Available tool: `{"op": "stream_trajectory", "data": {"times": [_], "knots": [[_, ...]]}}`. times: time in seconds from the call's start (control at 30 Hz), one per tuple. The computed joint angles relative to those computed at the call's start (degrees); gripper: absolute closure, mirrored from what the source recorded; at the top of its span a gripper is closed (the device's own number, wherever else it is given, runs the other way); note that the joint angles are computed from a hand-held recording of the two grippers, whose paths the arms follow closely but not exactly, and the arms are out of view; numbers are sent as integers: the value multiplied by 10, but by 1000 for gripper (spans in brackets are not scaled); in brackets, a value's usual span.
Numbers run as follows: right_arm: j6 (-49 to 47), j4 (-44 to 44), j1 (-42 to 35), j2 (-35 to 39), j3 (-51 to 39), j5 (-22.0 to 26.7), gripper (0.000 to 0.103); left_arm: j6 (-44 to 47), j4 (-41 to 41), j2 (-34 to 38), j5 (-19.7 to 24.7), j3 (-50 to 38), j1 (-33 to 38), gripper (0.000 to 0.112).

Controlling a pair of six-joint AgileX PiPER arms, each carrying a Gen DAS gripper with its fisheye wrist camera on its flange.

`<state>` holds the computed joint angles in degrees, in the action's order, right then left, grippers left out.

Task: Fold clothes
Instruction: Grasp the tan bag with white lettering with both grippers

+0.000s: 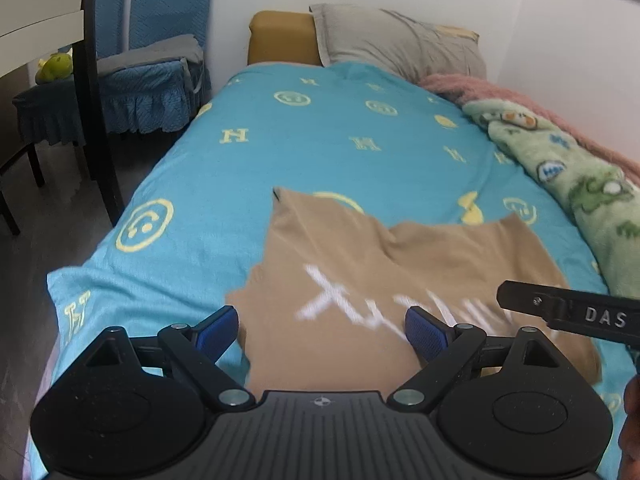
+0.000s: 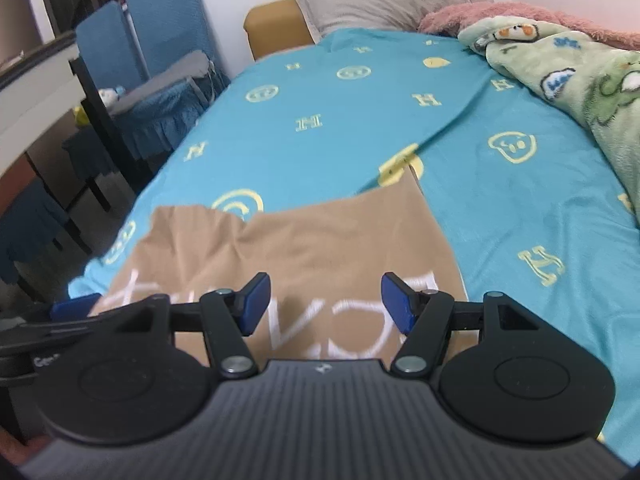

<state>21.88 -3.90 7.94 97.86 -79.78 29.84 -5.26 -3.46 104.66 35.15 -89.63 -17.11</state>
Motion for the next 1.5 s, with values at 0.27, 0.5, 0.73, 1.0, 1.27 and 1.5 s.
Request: {"op": "stream_trajectory", "data": {"times": [0.27,0.5,0.73,1.0,1.27,1.5], "knots": [[27,-13,8,-23,26,29,41,41,-82,-47,29,34,22,20],[14,82,-31,-46,49,12,41,119,-282,-106,119,68,81,19],[-15,248,-86,-74,87,-3,41,121,-414,-50,172,78,121,22],[-38,370,-111,-127,136,-20,38,141,-609,11,119,115,170,31],[-226,738,-142,-92,159,88,26,228,-699,-9,78,166,167,68],[-215,784,-124,-29,158,107,25,300,-771,-24,50,193,156,83]]}}
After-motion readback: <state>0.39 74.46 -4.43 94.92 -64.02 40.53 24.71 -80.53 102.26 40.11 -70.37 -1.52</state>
